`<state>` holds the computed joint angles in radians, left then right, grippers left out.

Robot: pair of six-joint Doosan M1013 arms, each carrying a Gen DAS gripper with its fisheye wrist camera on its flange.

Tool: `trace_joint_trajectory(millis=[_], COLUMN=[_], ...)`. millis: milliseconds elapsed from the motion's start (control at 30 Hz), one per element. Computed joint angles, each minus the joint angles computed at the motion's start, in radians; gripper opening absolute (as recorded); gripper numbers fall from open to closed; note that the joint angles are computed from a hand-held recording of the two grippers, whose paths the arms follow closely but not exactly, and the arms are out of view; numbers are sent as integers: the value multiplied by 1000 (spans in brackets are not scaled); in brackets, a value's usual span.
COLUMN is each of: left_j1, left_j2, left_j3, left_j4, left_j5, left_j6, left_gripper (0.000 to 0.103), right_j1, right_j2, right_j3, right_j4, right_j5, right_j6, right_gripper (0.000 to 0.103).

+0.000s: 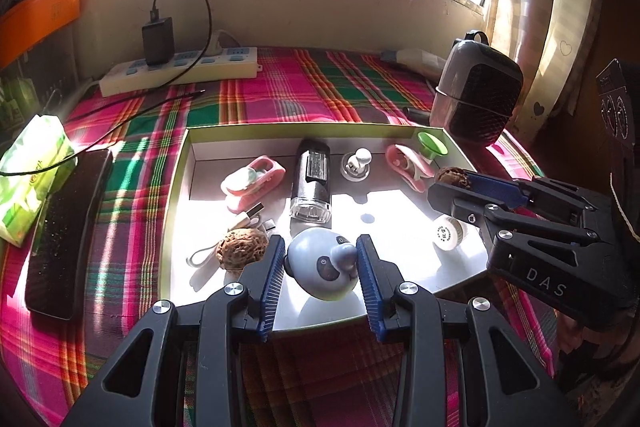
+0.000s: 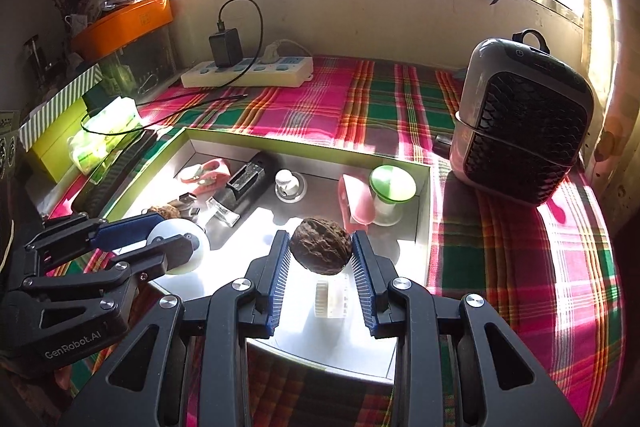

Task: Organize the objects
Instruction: 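Carry both items over box and open both grippers to release them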

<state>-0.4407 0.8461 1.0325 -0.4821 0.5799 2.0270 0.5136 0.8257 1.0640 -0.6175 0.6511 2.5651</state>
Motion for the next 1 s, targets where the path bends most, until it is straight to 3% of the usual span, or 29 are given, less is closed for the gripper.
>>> trace_joint_trajectory(millis=[700, 1000], left_j1=[0, -6], left_j2=[34, 39], left_j3=[-48, -54], left_j4=[25, 72], left_j5=[35, 44], left_j6=[-27, -59], left_gripper=[34, 34], right_j1=[-20, -18], right_j2=[63, 64], right_j3=[-92, -92], right_j4=[138, 130], right_j5=[47, 50], right_j6=[-165, -170], right_gripper=[32, 32])
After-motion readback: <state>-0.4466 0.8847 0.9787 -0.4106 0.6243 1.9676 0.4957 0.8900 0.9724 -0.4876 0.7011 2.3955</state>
